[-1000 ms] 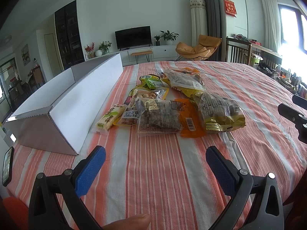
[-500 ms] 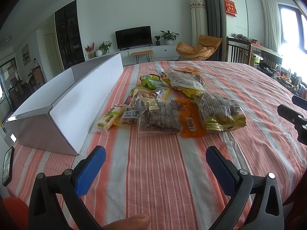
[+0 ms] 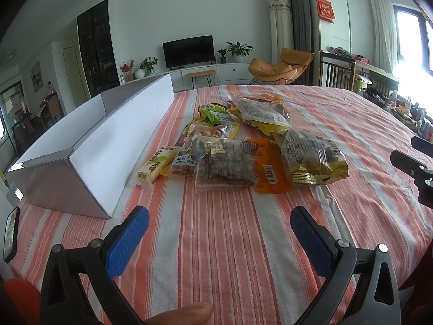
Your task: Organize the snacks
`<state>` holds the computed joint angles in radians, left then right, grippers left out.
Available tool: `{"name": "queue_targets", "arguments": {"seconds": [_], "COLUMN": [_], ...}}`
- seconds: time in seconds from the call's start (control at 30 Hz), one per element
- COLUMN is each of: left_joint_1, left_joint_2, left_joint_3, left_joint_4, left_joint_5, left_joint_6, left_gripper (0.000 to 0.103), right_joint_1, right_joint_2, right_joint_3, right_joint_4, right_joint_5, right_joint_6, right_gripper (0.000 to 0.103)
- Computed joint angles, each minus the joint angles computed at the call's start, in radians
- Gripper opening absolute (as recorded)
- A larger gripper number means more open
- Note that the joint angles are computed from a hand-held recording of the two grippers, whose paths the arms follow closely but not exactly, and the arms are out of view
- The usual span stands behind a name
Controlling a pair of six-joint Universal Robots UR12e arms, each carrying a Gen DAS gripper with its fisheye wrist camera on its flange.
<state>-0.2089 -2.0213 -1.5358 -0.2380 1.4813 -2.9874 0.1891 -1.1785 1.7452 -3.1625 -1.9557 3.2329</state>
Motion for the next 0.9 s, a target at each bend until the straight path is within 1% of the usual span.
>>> {"name": "queue_targets", "arguments": {"seconds": [0.9], "left_joint_1": [-0.004], "left_joint_2": [-0.002], "left_joint_3": [0.002], "left_joint_4": [-0.010], "left_joint_5": [0.018], "left_joint_6": [0.005], "left_gripper": [0.103], "right_joint_1": [0.000], "right_joint_2": [0.001], "right_joint_3": [0.000], "right_joint_4": [0.004], "right_joint_5": [0.001], "right_joint_6": [0.001], "right_gripper": [0.089]}}
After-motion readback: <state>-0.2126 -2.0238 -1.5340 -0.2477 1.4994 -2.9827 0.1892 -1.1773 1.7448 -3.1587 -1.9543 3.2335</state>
